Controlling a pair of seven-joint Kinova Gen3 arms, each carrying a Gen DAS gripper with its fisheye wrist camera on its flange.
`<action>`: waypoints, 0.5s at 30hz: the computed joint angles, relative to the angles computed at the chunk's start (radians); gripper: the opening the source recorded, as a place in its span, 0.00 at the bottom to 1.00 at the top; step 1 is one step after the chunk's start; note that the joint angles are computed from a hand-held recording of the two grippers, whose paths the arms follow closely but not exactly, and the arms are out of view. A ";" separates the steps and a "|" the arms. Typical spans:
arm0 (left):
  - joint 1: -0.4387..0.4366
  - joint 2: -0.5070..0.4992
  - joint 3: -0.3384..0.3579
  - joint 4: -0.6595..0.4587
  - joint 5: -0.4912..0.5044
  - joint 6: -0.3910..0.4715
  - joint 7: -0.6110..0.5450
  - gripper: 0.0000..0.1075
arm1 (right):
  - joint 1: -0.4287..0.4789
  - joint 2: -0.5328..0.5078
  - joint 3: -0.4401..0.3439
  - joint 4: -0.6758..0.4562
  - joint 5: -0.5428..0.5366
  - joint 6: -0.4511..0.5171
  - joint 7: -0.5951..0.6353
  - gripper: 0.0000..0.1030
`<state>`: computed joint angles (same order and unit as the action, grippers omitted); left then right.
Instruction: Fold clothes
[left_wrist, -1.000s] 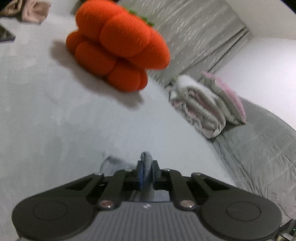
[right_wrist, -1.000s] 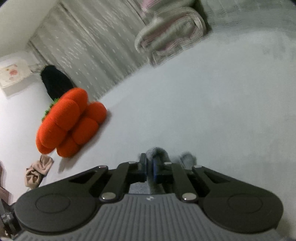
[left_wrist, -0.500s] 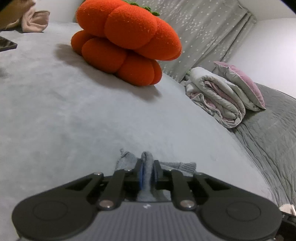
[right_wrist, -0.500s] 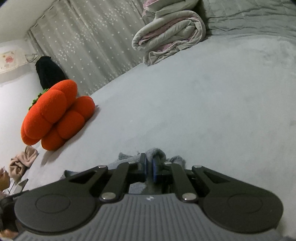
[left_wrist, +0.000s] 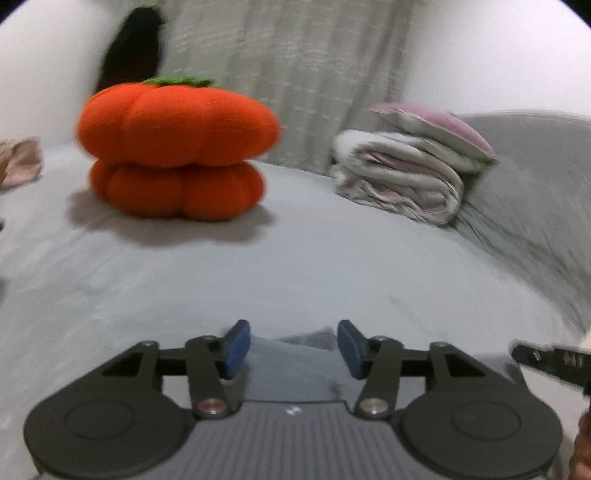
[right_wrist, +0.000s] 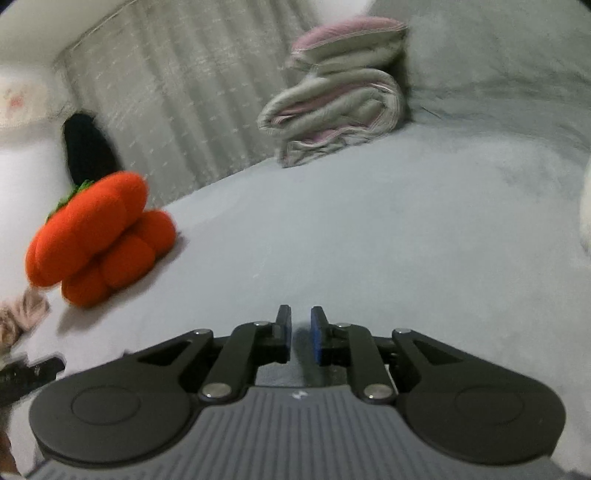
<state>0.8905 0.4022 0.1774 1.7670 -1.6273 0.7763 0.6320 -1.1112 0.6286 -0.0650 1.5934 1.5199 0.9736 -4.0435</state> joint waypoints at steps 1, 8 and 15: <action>0.000 0.006 0.002 -0.003 -0.001 -0.006 -0.023 0.57 | 0.000 0.004 -0.003 -0.009 0.007 -0.010 0.035 0.40; -0.005 0.025 -0.019 -0.021 0.095 -0.051 -0.127 0.62 | 0.020 0.022 -0.014 -0.041 0.014 -0.119 0.240 0.44; 0.014 0.014 -0.047 -0.024 0.161 -0.029 -0.171 0.62 | 0.040 -0.019 0.007 0.009 -0.013 -0.142 0.149 0.44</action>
<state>0.9040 0.4159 0.1301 1.7429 -1.4664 0.7473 0.4610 -1.0716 0.6097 -0.0582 1.6025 1.5070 0.8315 -3.8941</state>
